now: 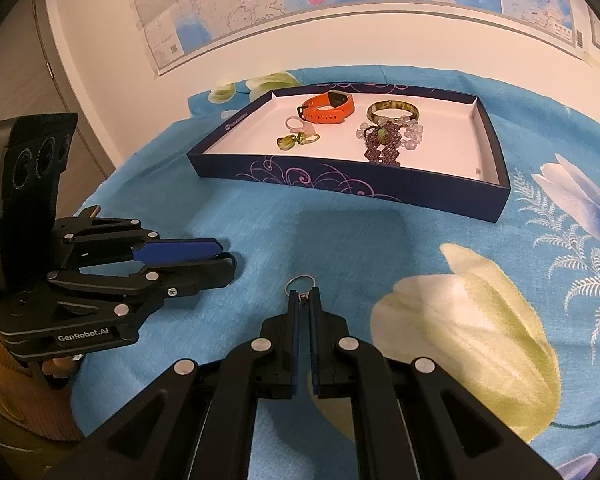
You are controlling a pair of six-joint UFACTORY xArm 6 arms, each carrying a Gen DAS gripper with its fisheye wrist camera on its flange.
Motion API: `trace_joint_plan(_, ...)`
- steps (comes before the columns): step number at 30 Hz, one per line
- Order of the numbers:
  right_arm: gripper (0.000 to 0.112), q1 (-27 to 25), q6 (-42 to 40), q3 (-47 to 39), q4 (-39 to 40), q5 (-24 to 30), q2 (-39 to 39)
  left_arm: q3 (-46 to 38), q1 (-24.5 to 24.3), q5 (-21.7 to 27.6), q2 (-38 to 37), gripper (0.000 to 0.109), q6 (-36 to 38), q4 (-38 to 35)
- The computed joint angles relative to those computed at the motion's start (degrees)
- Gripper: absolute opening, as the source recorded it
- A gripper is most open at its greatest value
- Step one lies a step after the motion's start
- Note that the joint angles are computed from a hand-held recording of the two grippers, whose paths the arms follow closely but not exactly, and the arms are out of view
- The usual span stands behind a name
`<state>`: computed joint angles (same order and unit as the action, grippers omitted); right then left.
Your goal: Organize jewelry
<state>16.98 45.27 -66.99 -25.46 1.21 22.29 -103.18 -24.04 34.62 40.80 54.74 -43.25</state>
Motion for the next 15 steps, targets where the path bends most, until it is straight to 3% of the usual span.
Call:
trace_joint_plan(12, 0.003, -1.1, 5.1, 0.0, -4.8, -2.2, -0.4, 0.5, 0.9, -0.4, -1.3, 0.022, 1.6, -3.2)
trace_joint_plan(15, 0.003, -1.6, 9.4, -0.3, -9.4, -2.2, -0.7, 0.3, 1.2, -0.4, -1.4, 0.022, 1.8, -3.9)
